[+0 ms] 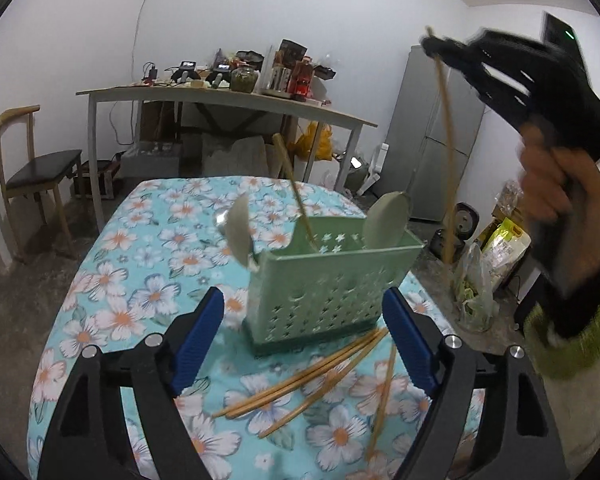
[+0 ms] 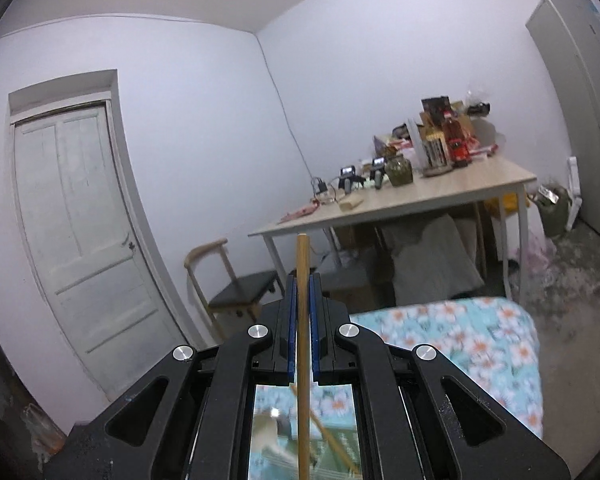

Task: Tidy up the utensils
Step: 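Drop the left gripper's chopstick into the caddy while the right lifts and drops its chopstick in, then reach the right gripper to the chopsticks on the bed and grasp one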

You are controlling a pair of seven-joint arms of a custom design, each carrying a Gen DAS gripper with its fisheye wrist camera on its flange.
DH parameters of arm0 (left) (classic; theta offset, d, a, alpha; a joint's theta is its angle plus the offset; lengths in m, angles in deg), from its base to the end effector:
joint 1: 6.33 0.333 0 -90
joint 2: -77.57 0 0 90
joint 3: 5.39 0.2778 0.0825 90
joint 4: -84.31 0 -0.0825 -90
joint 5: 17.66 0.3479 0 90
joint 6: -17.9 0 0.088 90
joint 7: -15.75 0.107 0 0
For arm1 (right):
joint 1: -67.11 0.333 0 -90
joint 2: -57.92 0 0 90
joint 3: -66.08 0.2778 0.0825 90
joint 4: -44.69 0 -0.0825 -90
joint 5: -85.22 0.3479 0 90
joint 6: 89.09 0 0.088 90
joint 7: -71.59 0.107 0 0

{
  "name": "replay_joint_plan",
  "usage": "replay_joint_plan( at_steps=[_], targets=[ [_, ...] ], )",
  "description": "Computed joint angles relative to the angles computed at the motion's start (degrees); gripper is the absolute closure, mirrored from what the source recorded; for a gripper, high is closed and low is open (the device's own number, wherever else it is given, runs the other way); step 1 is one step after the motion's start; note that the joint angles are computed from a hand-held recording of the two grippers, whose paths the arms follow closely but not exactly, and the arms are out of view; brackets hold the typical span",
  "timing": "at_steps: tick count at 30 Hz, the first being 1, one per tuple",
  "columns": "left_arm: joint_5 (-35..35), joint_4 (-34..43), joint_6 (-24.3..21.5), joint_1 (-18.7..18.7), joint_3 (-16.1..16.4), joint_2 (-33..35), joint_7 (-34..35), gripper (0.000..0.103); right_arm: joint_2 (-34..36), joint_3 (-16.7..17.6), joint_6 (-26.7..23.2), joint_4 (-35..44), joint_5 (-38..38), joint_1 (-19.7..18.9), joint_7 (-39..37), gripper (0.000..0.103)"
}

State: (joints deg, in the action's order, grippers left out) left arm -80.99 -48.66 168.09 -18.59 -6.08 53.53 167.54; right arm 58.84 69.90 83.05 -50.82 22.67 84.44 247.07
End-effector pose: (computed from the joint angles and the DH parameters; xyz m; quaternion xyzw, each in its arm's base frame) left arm 0.4436 -0.0814 0.5511 -0.4369 0.7460 -0.4827 0.1402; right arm 0.5019 0.2628 0.6726 -0.5031 0.5777 -0.2915 0.5729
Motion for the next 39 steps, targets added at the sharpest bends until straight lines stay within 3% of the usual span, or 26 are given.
replay_joint_plan(
  at_steps=[4, 9, 15, 21, 26, 31, 36, 39],
  targets=[
    [1.41, -0.12, 0.20, 0.85, 0.27, 0.52, -0.38, 0.023, 5.80, -1.39, -2.21, 7.61, -4.46, 1.63, 2.77, 0.099],
    [0.84, 0.35, 0.11, 1.24, 0.78, 1.45, 0.61, 0.023, 11.12, -3.82, -7.55, 14.64, -4.55, 5.35, 0.30, 0.099],
    [-0.12, 1.50, -0.53, 1.95, 0.66, 3.43, 1.46, 0.023, 13.84, -5.59, -13.11, 15.57, -4.15, 8.77, -3.93, 0.099],
    [-0.94, 2.06, -1.14, 2.62, 0.34, 4.10, 2.20, 0.023, 10.86, -5.23, -13.78, 9.16, -1.77, 9.27, -5.31, 0.097],
    [-0.83, 2.45, -1.60, 3.10, 0.01, 4.49, 2.15, 0.023, 5.74, -3.82, -13.43, 2.72, -4.44, 8.07, 0.32, 0.086],
    [-1.27, 2.30, -2.27, 3.18, 0.04, 4.24, 2.97, 0.023, -1.29, -0.81, -14.31, -4.74, -6.49, 5.38, 5.41, 0.082],
    [-1.70, 2.20, -3.57, 3.52, 0.25, 4.46, 3.78, 0.023, -11.49, 2.77, -18.03, -16.06, -0.01, 2.94, 5.38, 0.072],
    [0.11, 2.42, -4.94, 4.40, 0.08, 5.35, 1.91, 0.023, -16.41, 3.60, -19.35, -23.61, 10.24, 3.27, 3.48, 0.071]
  ],
)
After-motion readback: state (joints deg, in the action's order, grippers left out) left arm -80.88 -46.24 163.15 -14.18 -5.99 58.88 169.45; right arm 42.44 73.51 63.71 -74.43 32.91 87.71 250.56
